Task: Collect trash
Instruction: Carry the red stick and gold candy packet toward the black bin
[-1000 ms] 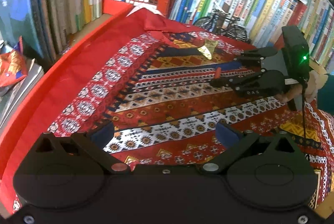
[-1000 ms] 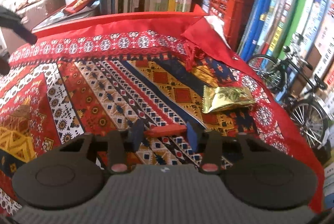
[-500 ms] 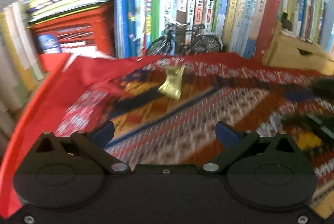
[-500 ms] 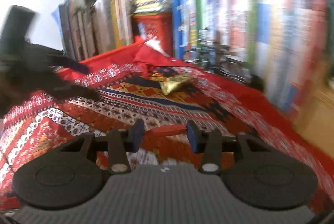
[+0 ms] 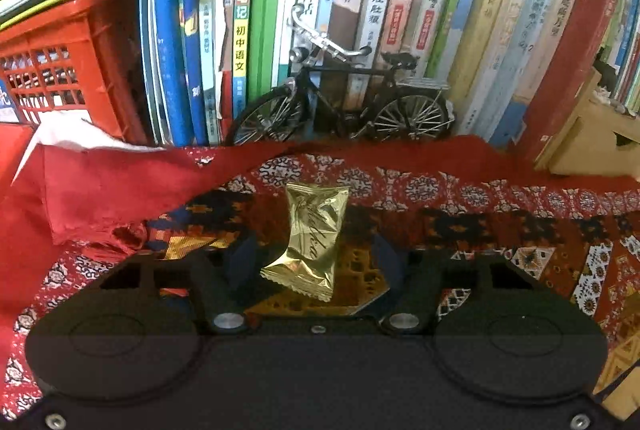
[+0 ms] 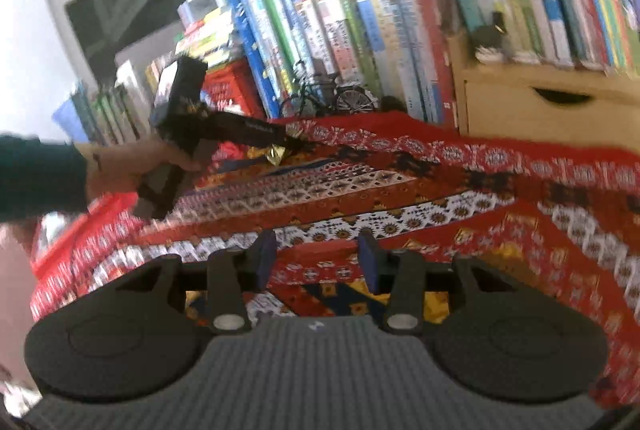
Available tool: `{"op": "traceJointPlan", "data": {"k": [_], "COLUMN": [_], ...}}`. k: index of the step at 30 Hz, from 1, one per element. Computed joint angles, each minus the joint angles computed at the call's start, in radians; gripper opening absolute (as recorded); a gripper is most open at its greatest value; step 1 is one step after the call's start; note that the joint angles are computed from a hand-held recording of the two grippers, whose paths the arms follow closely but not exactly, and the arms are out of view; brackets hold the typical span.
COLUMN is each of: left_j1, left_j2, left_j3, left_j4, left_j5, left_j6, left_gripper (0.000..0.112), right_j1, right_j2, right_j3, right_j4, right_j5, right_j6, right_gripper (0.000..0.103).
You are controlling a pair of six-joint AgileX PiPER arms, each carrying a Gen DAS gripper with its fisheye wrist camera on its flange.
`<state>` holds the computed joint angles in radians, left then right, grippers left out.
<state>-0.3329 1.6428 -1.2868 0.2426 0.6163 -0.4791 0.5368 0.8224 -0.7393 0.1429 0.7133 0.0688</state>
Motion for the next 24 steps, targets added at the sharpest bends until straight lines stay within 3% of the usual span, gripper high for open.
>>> {"op": "traceJointPlan", "data": {"k": [3, 5, 7, 12, 19, 24], "left_j1": [0.012, 0.012, -0.001, 0.004, -0.015, -0.112], "left_j2": [0.001, -0.023, -0.042, -0.103, -0.297, -0.475], "left_j3": [0.015, 0.053, 0.076, 0.117, 0.177, 0.205], "left_j4": [0.003, 0.015, 0.092, 0.113, 0.056, 0.109], "left_j5": [-0.021, -0.058, -0.074, -0.121, -0.061, 0.093], "left_j6": [-0.022, -0.043, -0.095, -0.141, -0.108, -0.164], "left_gripper": [0.041, 0.028, 0.027, 0.027, 0.027, 0.027], "right_j1": [0.101, 0.124, 0.145, 0.21, 0.419, 0.64], "right_j2": [0.002, 0.008, 0.008, 0.05, 0.131, 0.202], "right_j3": [0.016, 0.019, 0.019, -0.009, -0.081, -0.176], "right_j4": [-0.158, -0.191, -0.216, -0.288, -0.547, -0.696], "right_j5": [-0.026, -0.04, -0.051, -0.065, 0.029, 0.193], "right_j6": [0.232, 0.293, 0.335, 0.396, 0.677, 0.892], "right_gripper": [0.048, 0.048, 0.048, 0.048, 0.048, 0.048]}}
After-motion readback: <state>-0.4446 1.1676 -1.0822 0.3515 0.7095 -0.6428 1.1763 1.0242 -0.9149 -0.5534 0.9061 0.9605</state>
